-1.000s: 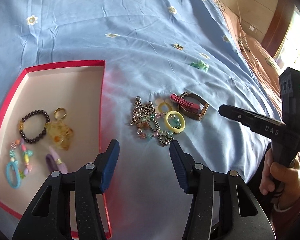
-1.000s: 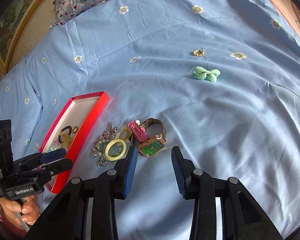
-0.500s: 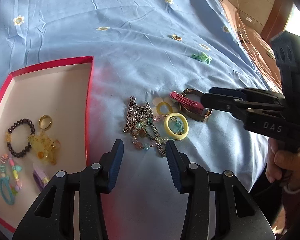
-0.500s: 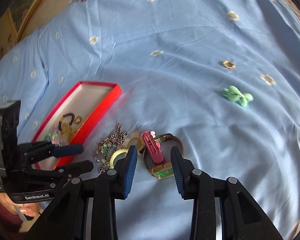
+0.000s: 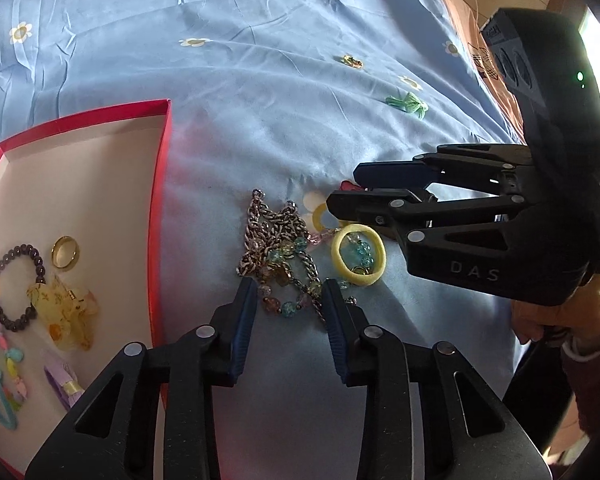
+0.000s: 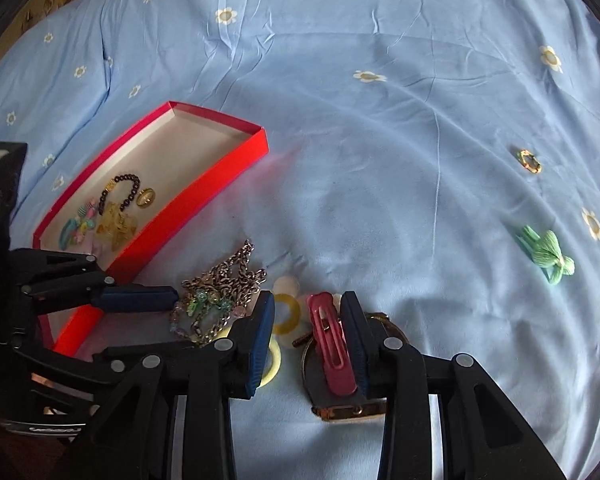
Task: Organize jewelry
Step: 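Grasp the beaded charm bracelet with the left tool while the right tool grasps the pink hair clip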
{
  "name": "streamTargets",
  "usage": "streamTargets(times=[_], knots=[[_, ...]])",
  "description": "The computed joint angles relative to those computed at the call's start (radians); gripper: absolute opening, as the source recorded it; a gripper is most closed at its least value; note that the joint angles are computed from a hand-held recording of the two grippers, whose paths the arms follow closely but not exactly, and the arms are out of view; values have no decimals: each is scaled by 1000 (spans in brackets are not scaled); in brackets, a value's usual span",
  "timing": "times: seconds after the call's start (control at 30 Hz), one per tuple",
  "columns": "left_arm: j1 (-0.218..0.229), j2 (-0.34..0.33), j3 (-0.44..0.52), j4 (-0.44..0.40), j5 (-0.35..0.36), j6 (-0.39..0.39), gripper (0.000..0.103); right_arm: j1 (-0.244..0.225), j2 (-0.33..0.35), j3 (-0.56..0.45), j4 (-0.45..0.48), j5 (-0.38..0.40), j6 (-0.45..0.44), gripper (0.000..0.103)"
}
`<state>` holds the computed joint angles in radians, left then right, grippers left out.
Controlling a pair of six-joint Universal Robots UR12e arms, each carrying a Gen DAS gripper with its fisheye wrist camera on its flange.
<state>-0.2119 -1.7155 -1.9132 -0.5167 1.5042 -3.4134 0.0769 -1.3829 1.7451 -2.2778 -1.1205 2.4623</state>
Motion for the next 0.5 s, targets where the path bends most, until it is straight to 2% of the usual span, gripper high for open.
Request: streamTargets(times=[0.2,0.27,0.37,0.4,0.43,0.5], knots=[[4,1,-3,8,-3,1,18,7,11,-1,-32,-26,-7,30],[7,2,-6,10,-25,1,6,10,11,-1,-34,-33,-19,31],[5,5,-12,23,-21,-5,6,17,10,3,-49,-54,-38,31],[5,6,-13,25,-22,-6,6,17,9,5,-51,-56,-41,28],[5,8,-15,30,-21,-9,6,17,8,7,-58,-61,-41,20],[5,14,-19,40,-17,-13,6,13,4,11,-60,-56,-36,20]])
